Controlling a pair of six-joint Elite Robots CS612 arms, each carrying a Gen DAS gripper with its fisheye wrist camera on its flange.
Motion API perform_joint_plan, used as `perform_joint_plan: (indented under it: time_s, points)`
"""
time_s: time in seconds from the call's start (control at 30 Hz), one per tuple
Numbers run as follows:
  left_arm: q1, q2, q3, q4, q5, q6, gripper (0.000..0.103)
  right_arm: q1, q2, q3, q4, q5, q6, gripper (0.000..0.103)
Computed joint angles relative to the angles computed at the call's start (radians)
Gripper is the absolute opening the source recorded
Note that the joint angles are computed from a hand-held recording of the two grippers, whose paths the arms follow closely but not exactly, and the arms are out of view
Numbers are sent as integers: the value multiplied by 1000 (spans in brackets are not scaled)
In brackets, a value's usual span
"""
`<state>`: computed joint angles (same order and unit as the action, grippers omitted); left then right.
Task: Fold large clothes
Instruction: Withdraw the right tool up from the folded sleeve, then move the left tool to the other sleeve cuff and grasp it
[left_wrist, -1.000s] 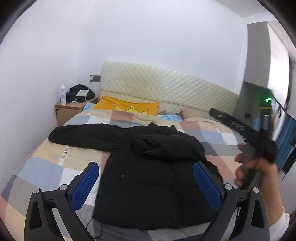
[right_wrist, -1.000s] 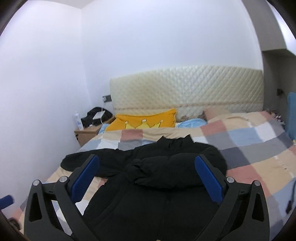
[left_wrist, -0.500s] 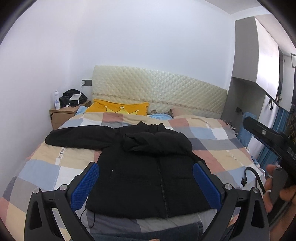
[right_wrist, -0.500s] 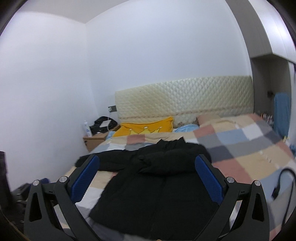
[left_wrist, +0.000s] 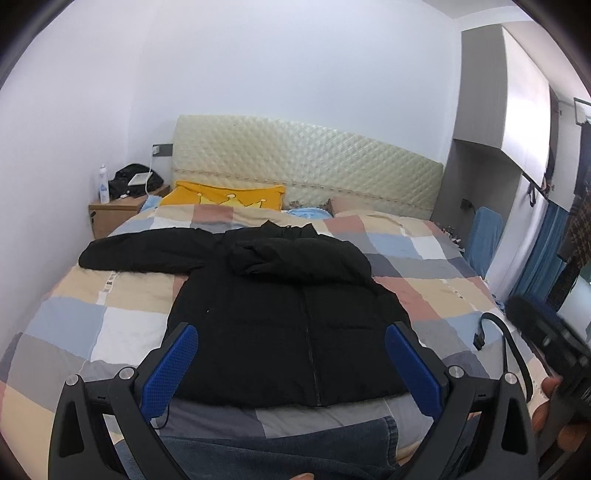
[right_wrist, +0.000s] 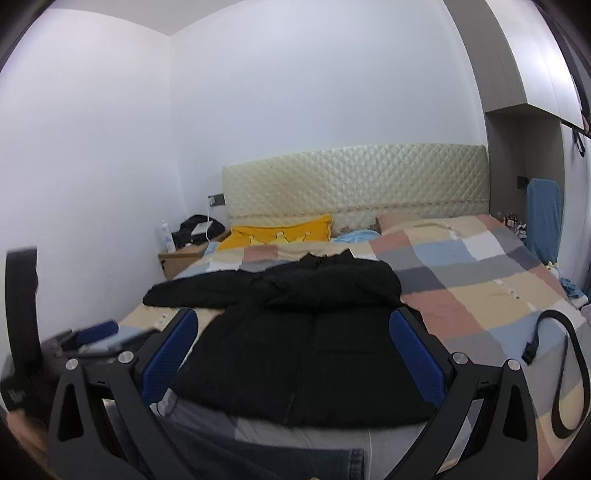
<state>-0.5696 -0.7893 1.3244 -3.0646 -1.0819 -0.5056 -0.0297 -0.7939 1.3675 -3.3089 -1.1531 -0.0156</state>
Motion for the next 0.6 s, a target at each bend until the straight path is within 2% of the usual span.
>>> perform_joint_plan:
  time_s: [0.13,0.27,0.4,0.6]
  points:
    - [-5,5,12,-61,-17,5,103,-16,11,14,9,44,31,103]
    - [0,12,4,-33,6,-3,103,-19,21,11,36,39,27,103]
    - [19,16,-10,8,3,-23,103,-15,30,5,41,18,32,103]
    - [45,20,-22,27,26,-10,103,-6,49,-27,57,9,47,103]
